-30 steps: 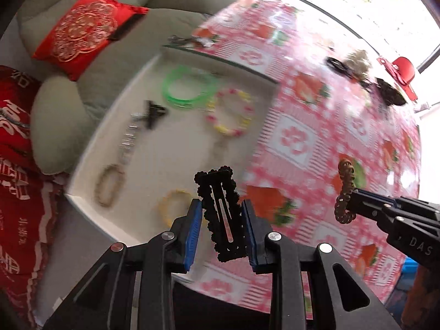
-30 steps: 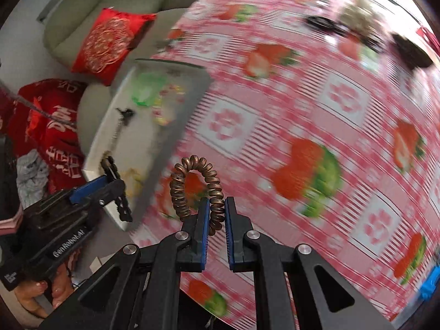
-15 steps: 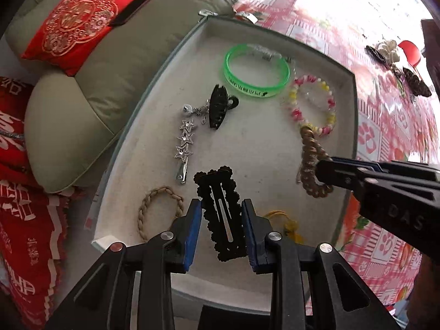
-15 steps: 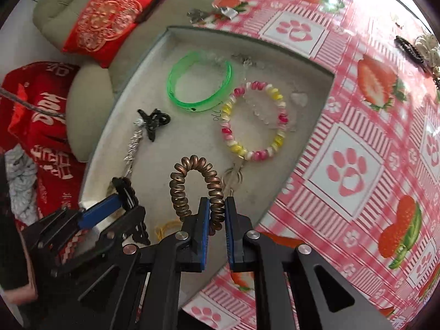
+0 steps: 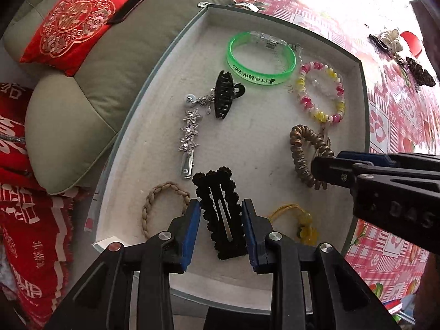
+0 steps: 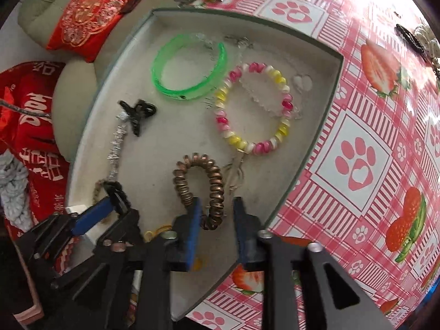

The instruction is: Organize jewelry

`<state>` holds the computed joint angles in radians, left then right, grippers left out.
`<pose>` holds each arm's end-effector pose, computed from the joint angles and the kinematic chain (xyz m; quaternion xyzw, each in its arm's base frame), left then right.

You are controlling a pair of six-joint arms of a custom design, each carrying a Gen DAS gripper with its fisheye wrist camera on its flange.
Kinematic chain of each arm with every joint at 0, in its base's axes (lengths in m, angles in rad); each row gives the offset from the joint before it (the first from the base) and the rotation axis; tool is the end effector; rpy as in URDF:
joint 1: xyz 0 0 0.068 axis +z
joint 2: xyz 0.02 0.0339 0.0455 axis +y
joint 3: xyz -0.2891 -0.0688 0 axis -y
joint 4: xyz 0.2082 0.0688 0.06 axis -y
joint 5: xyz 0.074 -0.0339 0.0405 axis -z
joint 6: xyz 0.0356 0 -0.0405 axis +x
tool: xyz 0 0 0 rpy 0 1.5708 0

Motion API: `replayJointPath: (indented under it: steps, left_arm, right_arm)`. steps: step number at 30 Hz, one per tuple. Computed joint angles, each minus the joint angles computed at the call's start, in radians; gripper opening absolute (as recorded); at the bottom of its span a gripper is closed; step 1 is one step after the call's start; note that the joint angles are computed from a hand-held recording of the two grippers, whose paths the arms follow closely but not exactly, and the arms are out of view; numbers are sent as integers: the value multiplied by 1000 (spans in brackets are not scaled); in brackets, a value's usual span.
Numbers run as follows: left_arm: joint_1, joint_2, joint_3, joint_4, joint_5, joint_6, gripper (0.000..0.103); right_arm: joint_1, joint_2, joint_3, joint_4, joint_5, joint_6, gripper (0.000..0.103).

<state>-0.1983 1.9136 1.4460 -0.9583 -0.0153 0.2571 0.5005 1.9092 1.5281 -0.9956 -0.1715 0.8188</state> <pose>0.3392 -0.0676 0.2370 0.2246 0.9717 0.0098 0.0721 0.3064 0.1745 0.2574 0.1490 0.9804 0.1265 0.0240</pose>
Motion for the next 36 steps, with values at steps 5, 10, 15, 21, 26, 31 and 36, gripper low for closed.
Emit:
replayJointPath:
  steps: [5, 10, 15, 21, 26, 31, 36]
  left_arm:
    - [9, -57, -30, 22, 4, -7, 84]
    - [9, -67, 5, -25, 29, -9, 85]
    - [13, -95, 40, -68, 25, 5, 103]
    - [29, -120, 113, -125, 14, 42, 103]
    - [38, -152, 134, -133, -2, 72, 103]
    - [52, -150, 168, -171, 6, 77, 103]
    - [55, -155, 178, -177, -8, 83, 103]
  right_arm:
    - [9, -26, 46, -38, 37, 19, 51]
    - [8, -68, 71, -88, 80, 57, 56]
    - [1, -124, 84, -162, 115, 72, 66]
    - [39, -138, 178, -290, 173, 95, 86]
    - [93, -107, 288, -396, 243, 119, 86]
    - [129, -78, 374, -464, 295, 123, 86]
    - [140, -53, 429, -505, 306, 133, 86]
